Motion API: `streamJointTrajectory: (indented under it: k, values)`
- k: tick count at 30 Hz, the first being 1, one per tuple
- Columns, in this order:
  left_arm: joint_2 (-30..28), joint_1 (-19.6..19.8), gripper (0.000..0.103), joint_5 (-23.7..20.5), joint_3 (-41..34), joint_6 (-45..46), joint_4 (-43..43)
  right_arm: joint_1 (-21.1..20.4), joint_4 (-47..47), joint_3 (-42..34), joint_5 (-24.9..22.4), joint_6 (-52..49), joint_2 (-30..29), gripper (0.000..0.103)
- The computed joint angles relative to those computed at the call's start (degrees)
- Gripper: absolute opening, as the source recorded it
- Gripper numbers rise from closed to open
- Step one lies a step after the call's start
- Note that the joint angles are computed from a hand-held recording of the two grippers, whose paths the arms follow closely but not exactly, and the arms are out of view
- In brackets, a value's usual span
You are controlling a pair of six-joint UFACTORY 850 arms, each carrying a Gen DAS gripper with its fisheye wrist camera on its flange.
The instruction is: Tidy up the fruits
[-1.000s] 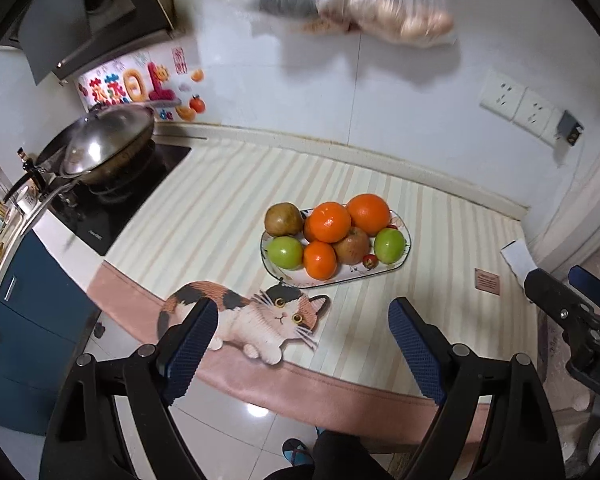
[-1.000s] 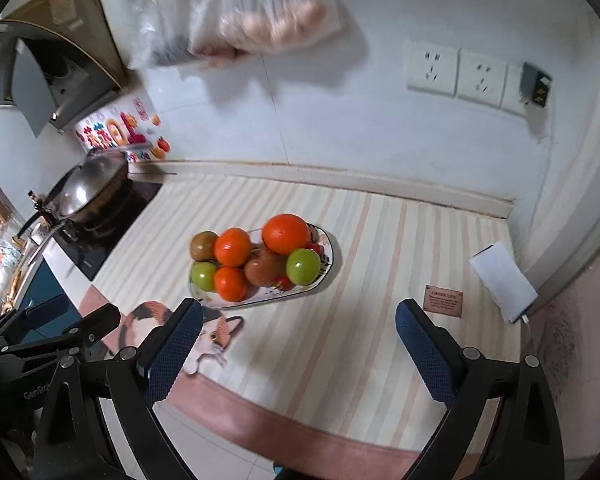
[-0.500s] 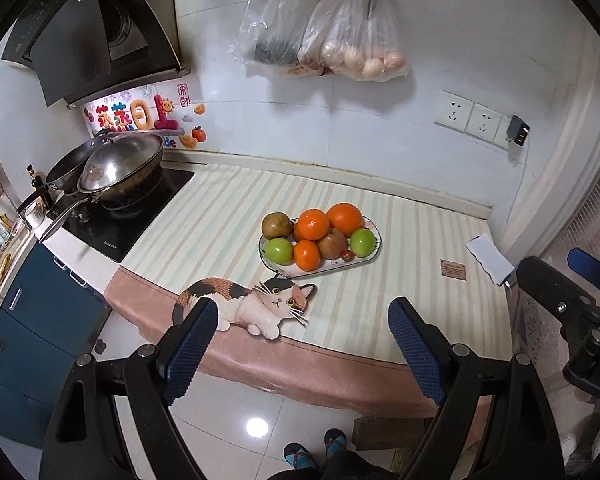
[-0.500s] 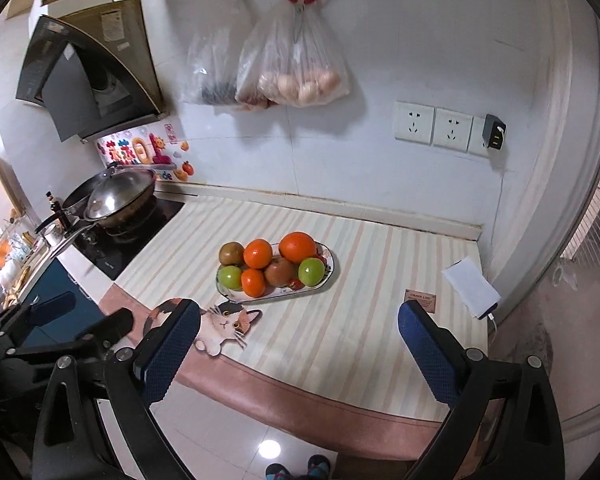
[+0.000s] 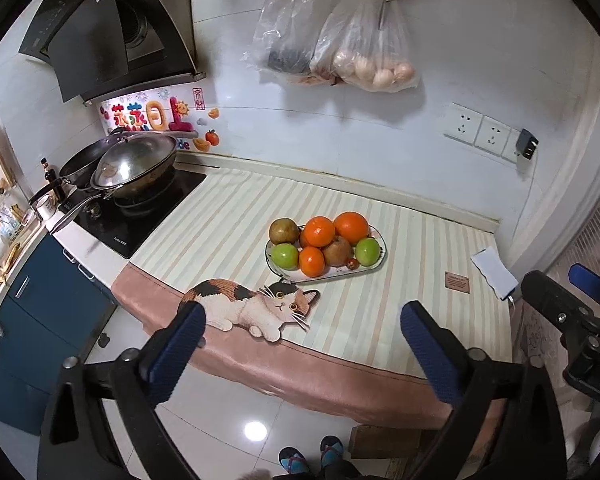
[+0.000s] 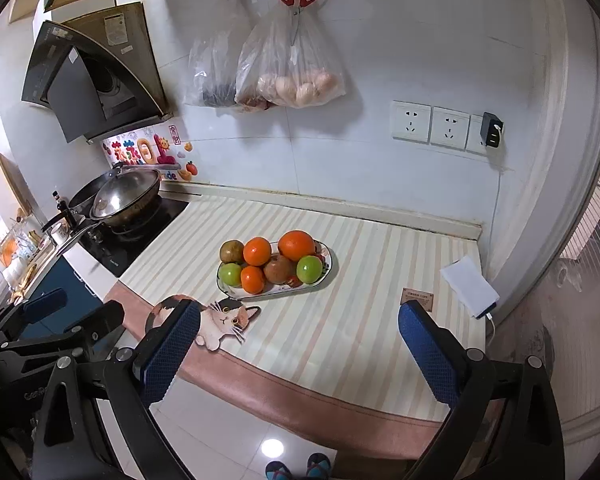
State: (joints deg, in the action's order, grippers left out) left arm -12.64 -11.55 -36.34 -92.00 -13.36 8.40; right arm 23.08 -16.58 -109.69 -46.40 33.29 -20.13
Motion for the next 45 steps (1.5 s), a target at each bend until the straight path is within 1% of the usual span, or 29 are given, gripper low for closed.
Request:
streamJointTrajectory:
  k: [2,8,16,22,26,30,45]
  values:
    - [-0.8,-0.1,0.100,0.3,-0.6,-1.8,1.3,-0.7,0.7,-0.7,0.5,-1.2,-0.9,0.101]
    - [-3.9,-0.1,0.101,-0.7,-3.3,-5.6,4.2,-2.4,3.1,-6.5,0.7,-4.2,-6.2,0.102]
    - [-7.6,0.2,0.101,-2.0,-7.2,-7.4,6.0,-3.5,4.8,-14.1,-0.9,-6.6,-13.1,0.102]
    - [-9.7,0.4,0.101,-2.5,-9.3,-8.6,7.0,-3.6,4.8,-18.4,-2.0,-7.6,-16.8,0.102]
    - [-11.0,0.4,0.101,-3.3,-10.5,-8.7,7.2,-3.6,4.9,-20.3,-2.8,-8.1,-18.4,0.102]
    - [-12.4,0.6,0.101,-5.0,-11.7,-7.6,5.7,-3.5,4.6,-21.4,-3.4,-8.2,-19.5,0.102]
    - [-13.1,0.3,0.101,-5.2,-12.5,-8.1,6.4,-3.9,5.9,-21.4,-3.5,-9.2,-20.2,0.102]
